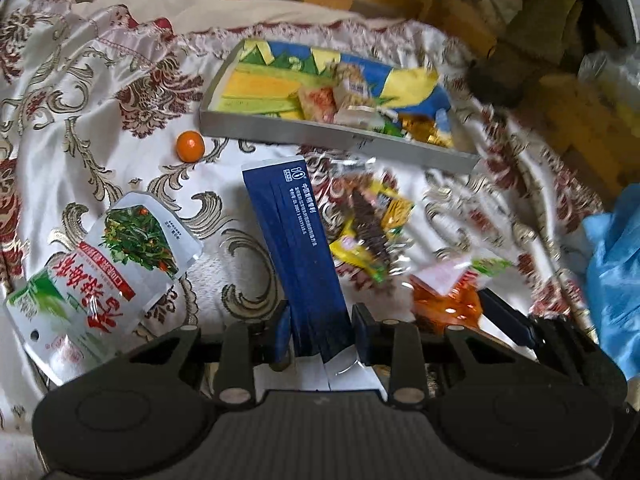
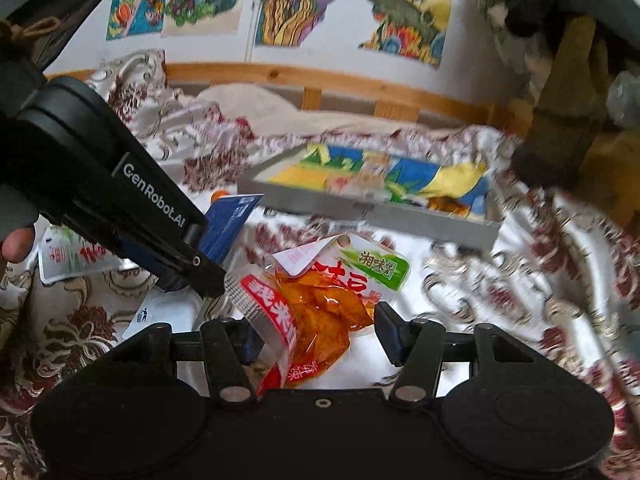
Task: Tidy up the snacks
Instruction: 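Lift the blue tube pack and orange spicy pack toward the tray with both tools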
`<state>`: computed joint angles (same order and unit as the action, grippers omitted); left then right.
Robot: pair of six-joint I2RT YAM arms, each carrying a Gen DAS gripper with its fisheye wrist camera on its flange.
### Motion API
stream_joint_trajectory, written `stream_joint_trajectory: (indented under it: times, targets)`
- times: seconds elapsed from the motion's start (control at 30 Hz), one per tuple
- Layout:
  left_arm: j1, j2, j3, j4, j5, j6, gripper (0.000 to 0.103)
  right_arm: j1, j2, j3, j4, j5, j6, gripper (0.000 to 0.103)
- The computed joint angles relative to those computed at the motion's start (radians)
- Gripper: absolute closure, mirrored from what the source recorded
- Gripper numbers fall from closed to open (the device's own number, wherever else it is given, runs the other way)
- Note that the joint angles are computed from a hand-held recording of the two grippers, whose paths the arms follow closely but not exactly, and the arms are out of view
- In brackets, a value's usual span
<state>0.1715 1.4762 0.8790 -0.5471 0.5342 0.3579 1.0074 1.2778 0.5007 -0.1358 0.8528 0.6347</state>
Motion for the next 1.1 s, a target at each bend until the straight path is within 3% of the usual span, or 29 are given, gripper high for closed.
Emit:
stream_joint_trajectory:
  times: [0.2, 0.4, 0.43, 0.53, 0.63, 0.73, 0.93, 1.1]
  targets:
    - [0.035, -0.147, -0.071, 0.002, 0.055, -0.014, 0.068, 0.129, -0.199, -0.015, -0.248, 0.111, 0.164, 0.045]
    - [0.042, -0.294, -0.132, 0.009, 0.099, -0.044, 0.068, 0.299, -0.309, 0.069, -0.649, 0.251, 0.455, 0.047]
    - [0.047, -0.320, -0.140, 0.004, 0.111, -0.058, 0.068, 0.333, -0.323, 0.086, -0.720, 0.274, 0.512, 0.053]
    - [0.046, -0.388, -0.149, -0.018, 0.118, -0.084, 0.068, 0.397, -0.349, 0.132, -0.892, 0.315, 0.656, 0.053]
    - [0.017, -0.432, -0.126, -0.055, 0.088, -0.135, 0.068, 0.410, -0.377, 0.134, -0.913, 0.316, 0.634, 0.053]
    - [0.019, -0.477, -0.132, -0.046, 0.076, -0.183, 0.068, 0.368, -0.409, 0.095, -0.804, 0.283, 0.499, 0.054]
    - [0.075, -0.510, -0.152, -0.080, 0.075, -0.169, 0.068, 0.390, -0.379, 0.089, -0.800, 0.298, 0.531, 0.054]
    - [0.082, -0.538, -0.141, -0.094, 0.100, -0.174, 0.068, 0.452, -0.349, 0.138, -0.922, 0.349, 0.648, 0.054]
